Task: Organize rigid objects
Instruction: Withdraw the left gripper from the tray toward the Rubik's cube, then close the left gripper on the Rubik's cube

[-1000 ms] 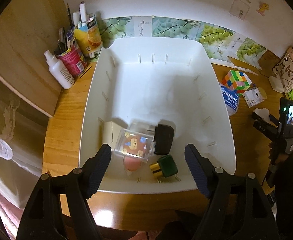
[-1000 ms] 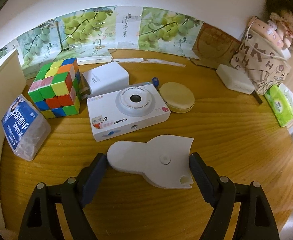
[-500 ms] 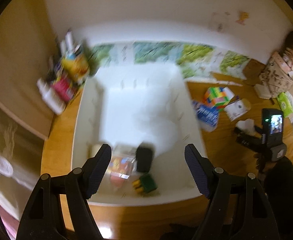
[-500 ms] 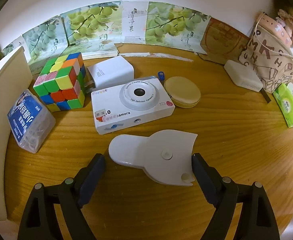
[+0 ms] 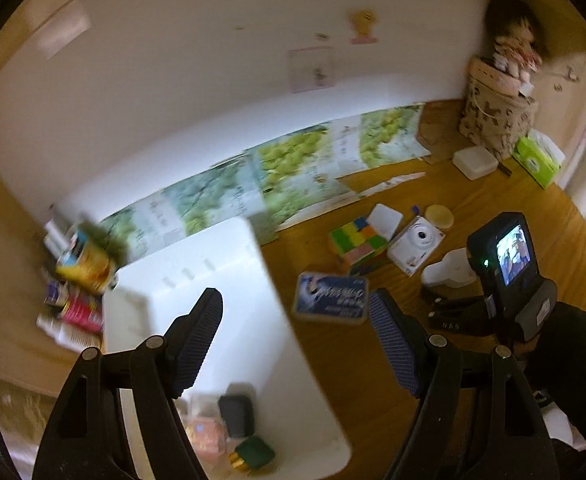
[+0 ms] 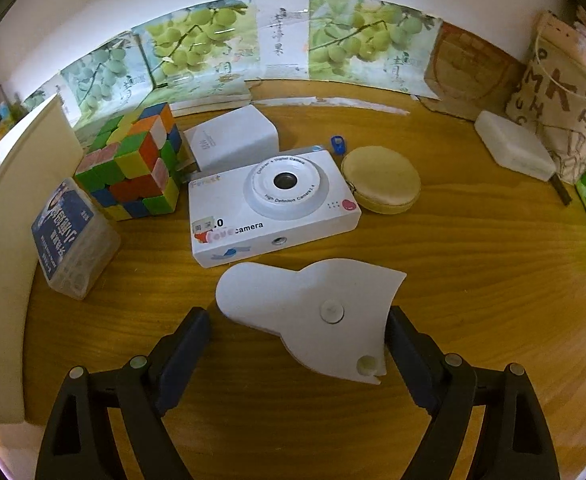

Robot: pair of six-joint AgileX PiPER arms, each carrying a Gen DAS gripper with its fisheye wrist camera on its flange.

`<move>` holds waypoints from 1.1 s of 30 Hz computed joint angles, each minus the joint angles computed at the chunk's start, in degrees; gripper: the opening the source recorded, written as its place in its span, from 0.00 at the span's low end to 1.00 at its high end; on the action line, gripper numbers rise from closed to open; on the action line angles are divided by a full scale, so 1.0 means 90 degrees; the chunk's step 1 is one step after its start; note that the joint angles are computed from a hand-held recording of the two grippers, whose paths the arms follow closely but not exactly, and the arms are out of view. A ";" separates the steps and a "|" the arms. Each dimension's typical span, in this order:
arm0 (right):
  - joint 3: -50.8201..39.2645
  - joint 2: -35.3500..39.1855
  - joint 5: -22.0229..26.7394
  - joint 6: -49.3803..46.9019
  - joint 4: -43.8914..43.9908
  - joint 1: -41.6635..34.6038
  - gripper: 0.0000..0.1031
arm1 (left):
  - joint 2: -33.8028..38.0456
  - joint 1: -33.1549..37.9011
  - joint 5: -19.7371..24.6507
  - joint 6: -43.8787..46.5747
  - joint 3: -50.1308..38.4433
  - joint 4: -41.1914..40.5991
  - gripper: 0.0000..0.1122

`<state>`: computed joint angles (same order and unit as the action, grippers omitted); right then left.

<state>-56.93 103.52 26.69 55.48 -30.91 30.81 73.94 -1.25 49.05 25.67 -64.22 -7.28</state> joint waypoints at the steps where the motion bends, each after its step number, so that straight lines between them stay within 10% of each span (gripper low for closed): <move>1: 0.0029 -0.0019 -0.0054 -0.0099 0.0026 -0.0018 0.85 | 0.0134 -0.0148 -0.0024 -0.0129 -0.0066 0.0106 0.70; 20: 0.0796 -0.0402 -0.1474 -0.1624 0.0512 -0.0551 0.79 | 0.3865 -0.1565 0.1270 -0.3090 -0.2857 0.0722 0.70; 33: 0.0982 -0.0511 -0.1870 -0.6223 0.4759 -0.1070 0.78 | 0.5184 -0.1407 0.2063 -0.4589 -0.3971 0.0599 0.70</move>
